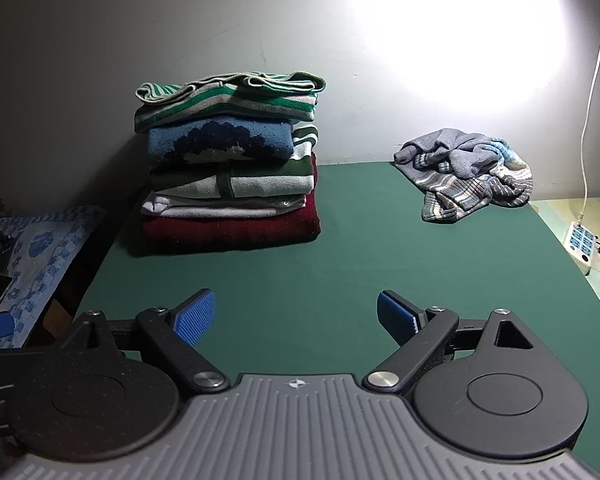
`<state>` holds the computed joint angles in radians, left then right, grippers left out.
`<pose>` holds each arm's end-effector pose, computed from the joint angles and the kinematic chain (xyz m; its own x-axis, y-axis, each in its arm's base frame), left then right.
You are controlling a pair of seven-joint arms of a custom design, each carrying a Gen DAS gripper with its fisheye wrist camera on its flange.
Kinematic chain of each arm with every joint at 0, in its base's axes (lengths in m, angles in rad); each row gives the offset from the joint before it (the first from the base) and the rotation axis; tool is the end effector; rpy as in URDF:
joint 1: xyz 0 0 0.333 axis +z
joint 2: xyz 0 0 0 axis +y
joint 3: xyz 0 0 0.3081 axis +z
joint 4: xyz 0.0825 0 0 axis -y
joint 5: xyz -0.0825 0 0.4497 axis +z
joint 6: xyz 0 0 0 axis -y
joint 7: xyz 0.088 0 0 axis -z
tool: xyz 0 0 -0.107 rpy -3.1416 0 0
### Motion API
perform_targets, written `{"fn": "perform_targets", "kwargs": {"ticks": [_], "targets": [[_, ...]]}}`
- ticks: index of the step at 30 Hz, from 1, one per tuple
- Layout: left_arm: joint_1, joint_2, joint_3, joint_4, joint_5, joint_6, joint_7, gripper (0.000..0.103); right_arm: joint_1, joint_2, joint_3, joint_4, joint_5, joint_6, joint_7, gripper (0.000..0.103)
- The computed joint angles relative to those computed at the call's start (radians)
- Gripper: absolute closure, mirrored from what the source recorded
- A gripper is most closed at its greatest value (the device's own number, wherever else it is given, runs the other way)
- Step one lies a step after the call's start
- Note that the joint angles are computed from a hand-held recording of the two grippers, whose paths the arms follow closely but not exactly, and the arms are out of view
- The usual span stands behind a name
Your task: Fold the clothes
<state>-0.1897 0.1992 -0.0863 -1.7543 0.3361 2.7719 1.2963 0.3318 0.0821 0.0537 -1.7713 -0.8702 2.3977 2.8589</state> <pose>0.6968 -0.2077 0.5169 -0.2100 -0.9733 -0.0927 -0.6393 0.2085 -0.7401 0.6455 0.2544 0.5438 -0.3708 -0.9271 -0.0546 -0.5669 0.2725 -0.7774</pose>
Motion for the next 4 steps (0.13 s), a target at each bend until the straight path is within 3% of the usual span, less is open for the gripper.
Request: {"fn": "perform_targets", "kwargs": {"ticks": [4], "targets": [[-0.001, 0.006, 0.005, 0.006, 0.008, -0.007, -0.011, 0.0, 0.0, -0.002, -0.002, -0.003, -0.01, -0.013, 0.018, 0.013]]}}
